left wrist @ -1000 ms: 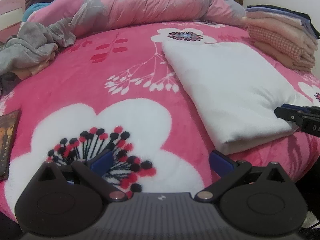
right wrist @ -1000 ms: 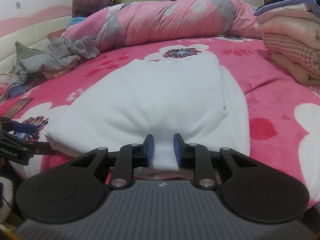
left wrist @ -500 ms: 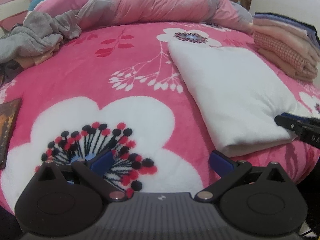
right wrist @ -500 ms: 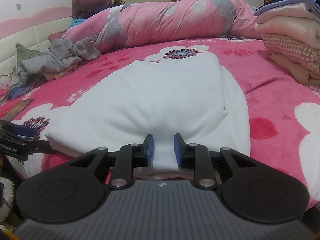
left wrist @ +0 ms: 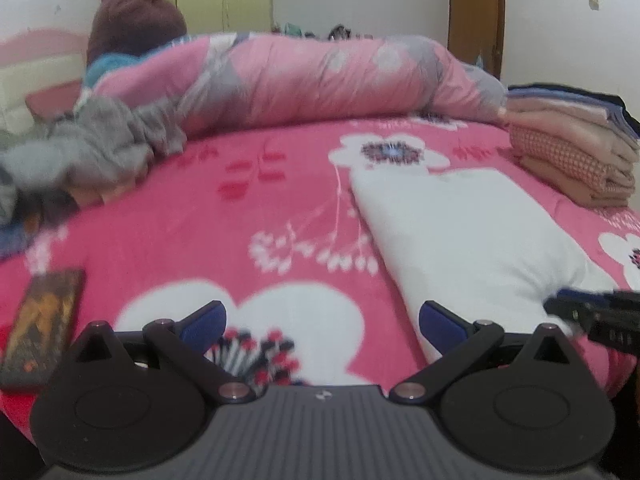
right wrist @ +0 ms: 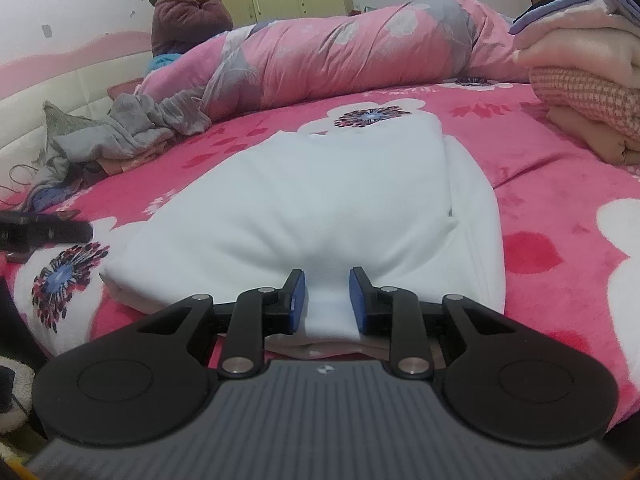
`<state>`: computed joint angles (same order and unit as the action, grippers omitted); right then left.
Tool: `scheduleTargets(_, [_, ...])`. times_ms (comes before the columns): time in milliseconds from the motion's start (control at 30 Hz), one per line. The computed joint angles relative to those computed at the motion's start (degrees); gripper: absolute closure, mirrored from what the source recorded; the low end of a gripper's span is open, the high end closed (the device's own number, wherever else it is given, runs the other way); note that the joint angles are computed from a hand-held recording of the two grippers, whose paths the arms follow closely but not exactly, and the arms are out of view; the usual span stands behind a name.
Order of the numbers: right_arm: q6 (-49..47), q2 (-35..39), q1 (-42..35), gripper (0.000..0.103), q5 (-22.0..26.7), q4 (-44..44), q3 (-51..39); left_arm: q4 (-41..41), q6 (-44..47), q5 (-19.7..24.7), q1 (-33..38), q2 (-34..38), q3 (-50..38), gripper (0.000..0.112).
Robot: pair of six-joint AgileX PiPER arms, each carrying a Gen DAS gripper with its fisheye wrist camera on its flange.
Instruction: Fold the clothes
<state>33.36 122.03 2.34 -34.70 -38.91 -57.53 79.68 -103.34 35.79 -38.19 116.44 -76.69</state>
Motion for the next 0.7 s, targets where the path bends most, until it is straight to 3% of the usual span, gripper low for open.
scheduleTargets(167, [-0.04,0.35,-0.43,0.079,-1.21,-0.48,0.09,0.23,6.03,-2.23,1.05,2.74,-6.22,0.009])
scheduleTargets(267, [-0.99,0.66,-0.64,0.079,-2.63,0.27,0.60,-7.69,18.74,-6.11,2.05,5.65,-13.00,0.009])
scheduleTargets(367, [-3.20,1.12,-0.77,0.079,-5.25,2.28,1.82,-13.06,27.21,-6.60,1.80,9.71,-19.61,0.010])
scheduleTargets(533, [-5.19,-0.17,-1.54,0.079,-6.06,0.57,2.30,-24.64,39.75,-7.45,1.74,15.52,-28.62,0.033])
scheduleTargets(700, [-8.12,-1.41,-2.55,0.079,-5.95,0.38,0.49,-27.40,44.34,-6.74,1.27,18.99,-32.74,0.049])
